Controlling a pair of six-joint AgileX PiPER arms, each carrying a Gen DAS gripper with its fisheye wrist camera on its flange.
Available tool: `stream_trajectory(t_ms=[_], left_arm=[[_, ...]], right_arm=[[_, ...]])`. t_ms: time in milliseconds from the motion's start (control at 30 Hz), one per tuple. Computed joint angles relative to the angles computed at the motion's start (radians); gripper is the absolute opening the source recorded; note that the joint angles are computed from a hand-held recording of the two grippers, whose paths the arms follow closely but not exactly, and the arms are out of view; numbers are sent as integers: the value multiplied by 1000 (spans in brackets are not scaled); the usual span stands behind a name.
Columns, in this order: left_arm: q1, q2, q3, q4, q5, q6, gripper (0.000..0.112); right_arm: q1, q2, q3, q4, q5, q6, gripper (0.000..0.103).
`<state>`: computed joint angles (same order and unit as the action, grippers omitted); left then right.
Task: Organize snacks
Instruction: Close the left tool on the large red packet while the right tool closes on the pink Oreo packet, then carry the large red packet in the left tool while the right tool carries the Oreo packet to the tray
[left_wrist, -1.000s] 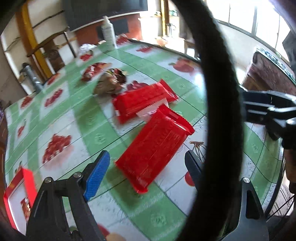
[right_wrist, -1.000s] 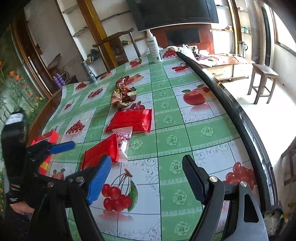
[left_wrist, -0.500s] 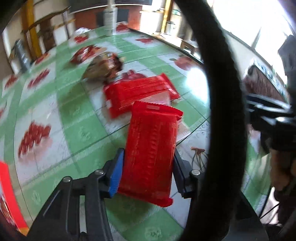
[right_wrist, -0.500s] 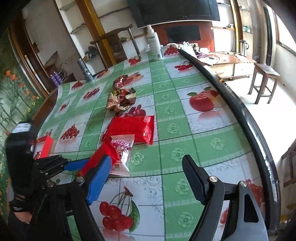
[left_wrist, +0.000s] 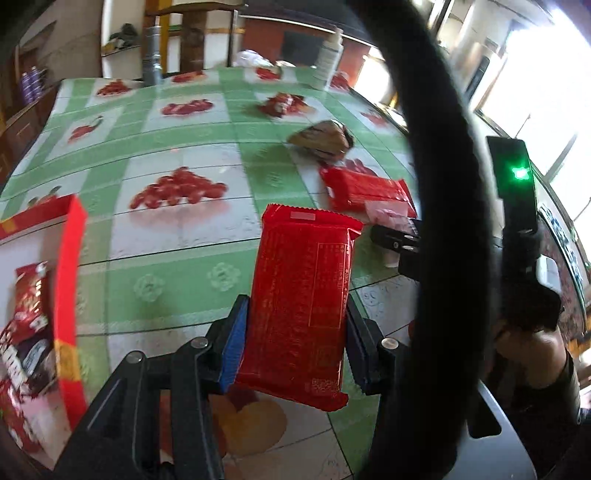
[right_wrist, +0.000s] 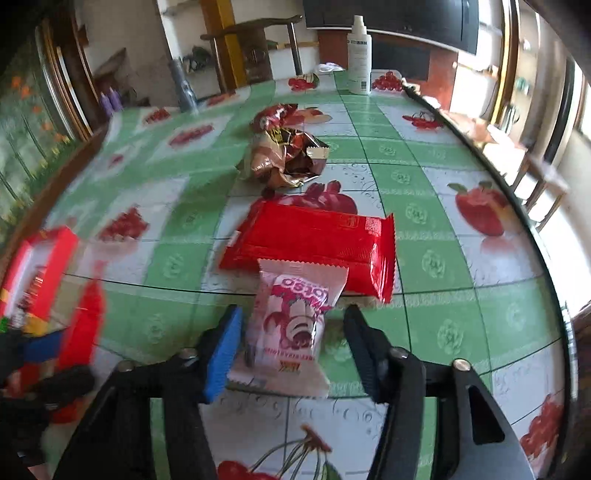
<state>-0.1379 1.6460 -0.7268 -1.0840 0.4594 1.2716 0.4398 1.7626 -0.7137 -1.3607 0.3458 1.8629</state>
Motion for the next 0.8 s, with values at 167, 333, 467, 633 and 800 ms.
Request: stream_trajectory(t_ms=[167, 333, 467, 633, 800], left_arm=[[16, -44, 38, -34, -39, 10, 50], [29, -107, 78, -17, -102, -33, 50], [29, -156, 107, 32, -163, -100, 50], [37, -235, 153, 177, -247, -267, 50], [80, -290, 183, 265, -276, -342, 50]], right_arm=[[16, -39, 38, 10, 14, 1, 35], [104, -177, 113, 25, 41, 20, 34], [168, -241, 116, 75, 66, -21, 34], [243, -267, 104, 101, 83, -35, 34], [305, -249, 69, 109, 83, -50, 34]])
